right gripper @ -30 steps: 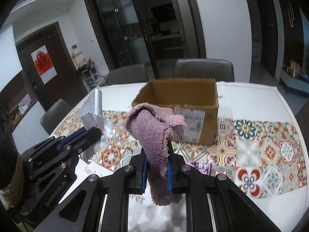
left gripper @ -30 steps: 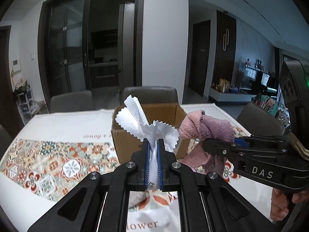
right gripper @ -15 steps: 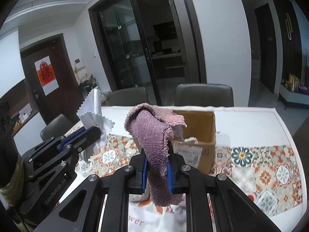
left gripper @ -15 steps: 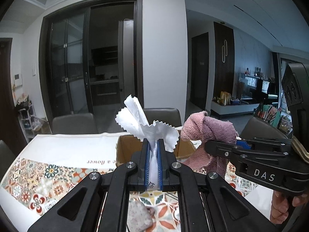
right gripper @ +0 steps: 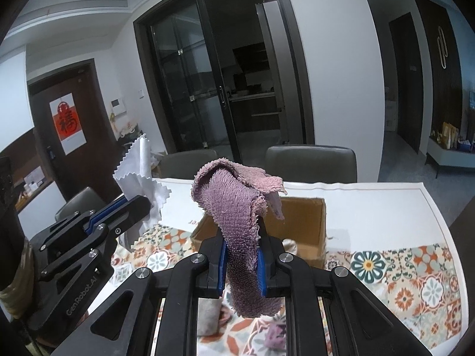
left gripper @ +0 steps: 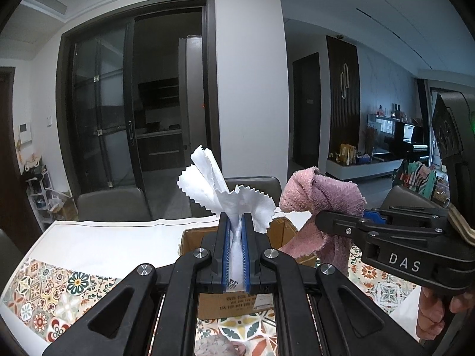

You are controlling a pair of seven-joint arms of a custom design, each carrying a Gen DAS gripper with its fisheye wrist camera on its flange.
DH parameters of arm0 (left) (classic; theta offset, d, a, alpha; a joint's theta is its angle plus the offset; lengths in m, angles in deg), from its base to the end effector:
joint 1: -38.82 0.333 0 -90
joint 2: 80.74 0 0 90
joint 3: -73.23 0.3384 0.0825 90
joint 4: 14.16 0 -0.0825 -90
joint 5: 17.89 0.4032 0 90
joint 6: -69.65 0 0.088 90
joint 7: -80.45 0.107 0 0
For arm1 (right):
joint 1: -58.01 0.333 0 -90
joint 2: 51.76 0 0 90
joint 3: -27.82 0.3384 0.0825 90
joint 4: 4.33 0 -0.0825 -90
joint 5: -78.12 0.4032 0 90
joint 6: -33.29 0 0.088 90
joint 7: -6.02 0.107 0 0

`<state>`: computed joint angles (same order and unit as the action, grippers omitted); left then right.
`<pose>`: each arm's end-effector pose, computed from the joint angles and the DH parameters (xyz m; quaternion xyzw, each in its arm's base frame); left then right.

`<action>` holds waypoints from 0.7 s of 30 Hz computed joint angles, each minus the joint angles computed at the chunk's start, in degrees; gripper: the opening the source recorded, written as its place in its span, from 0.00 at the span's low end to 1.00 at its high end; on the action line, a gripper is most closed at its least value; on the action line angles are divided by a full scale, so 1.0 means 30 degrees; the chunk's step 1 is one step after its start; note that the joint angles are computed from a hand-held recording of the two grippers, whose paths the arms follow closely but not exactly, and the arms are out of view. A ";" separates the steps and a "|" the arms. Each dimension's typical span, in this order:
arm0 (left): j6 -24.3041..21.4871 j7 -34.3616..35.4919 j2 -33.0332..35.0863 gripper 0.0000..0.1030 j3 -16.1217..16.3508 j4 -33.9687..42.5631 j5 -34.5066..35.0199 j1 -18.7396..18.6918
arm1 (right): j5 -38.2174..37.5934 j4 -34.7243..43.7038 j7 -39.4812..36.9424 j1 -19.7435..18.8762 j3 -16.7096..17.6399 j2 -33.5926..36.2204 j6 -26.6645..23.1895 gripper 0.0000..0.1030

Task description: Organize soft objects

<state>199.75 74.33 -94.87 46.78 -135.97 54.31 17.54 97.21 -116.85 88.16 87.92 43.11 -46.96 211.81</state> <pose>0.3664 -0.3971 0.5765 -0.6127 0.5473 -0.3655 0.4375 0.4748 0.4302 0.5742 -0.7570 0.4071 -0.1352 0.4929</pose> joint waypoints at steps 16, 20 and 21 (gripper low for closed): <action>0.1228 0.0693 0.1537 0.09 0.1217 0.0550 0.0095 0.0541 | -0.3063 0.3071 0.1731 -0.0052 -0.0529 0.2848 -0.1174 0.17; 0.1452 0.0887 0.2125 0.09 0.1531 0.0838 -0.0038 0.0529 | -0.3683 0.3769 0.2270 0.0117 -0.0784 0.3511 -0.1689 0.17; 0.1554 0.0944 0.2279 0.09 0.1631 0.0899 -0.0080 0.0534 | -0.3835 0.4047 0.2366 0.0144 -0.0845 0.3743 -0.1865 0.17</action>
<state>204.41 77.16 -88.04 51.67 -133.27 54.07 19.14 85.71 -104.71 95.26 88.35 40.58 -35.73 206.22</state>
